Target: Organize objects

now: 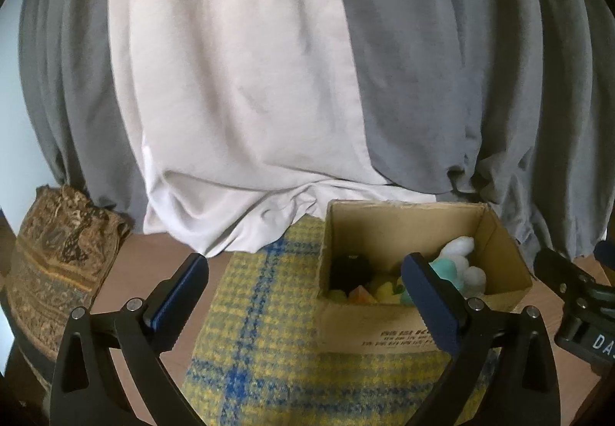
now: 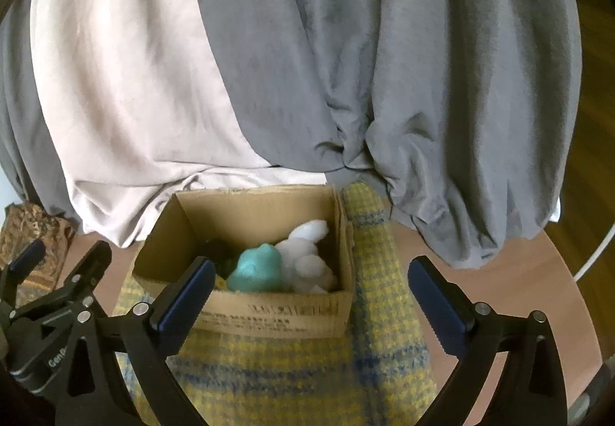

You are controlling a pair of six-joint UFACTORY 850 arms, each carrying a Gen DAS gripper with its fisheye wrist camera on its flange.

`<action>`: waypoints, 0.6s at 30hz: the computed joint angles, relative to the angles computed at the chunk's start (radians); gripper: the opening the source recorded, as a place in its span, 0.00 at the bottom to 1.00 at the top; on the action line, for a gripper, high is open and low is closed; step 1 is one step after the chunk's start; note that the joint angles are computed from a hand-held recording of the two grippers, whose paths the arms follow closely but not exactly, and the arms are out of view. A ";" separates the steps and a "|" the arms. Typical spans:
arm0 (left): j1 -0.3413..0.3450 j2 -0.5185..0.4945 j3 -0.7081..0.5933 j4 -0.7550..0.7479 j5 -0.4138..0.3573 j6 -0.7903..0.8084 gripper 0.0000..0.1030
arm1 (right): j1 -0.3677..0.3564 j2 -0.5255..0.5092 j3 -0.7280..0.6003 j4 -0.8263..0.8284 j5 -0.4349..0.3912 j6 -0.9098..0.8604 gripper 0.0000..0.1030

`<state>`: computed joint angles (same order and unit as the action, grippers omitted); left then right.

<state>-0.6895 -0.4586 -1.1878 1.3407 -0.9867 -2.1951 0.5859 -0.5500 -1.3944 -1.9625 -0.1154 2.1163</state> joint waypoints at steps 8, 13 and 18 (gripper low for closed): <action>-0.034 0.018 0.036 -0.014 -0.014 -0.038 1.00 | 0.006 0.036 0.063 -0.135 -0.006 0.136 0.98; -0.059 0.022 0.055 -0.026 -0.015 -0.057 1.00 | 0.013 0.072 0.129 -0.257 -0.046 0.257 0.98; -0.092 0.026 0.082 -0.036 -0.015 -0.097 1.00 | 0.021 0.111 0.200 -0.351 -0.072 0.342 0.98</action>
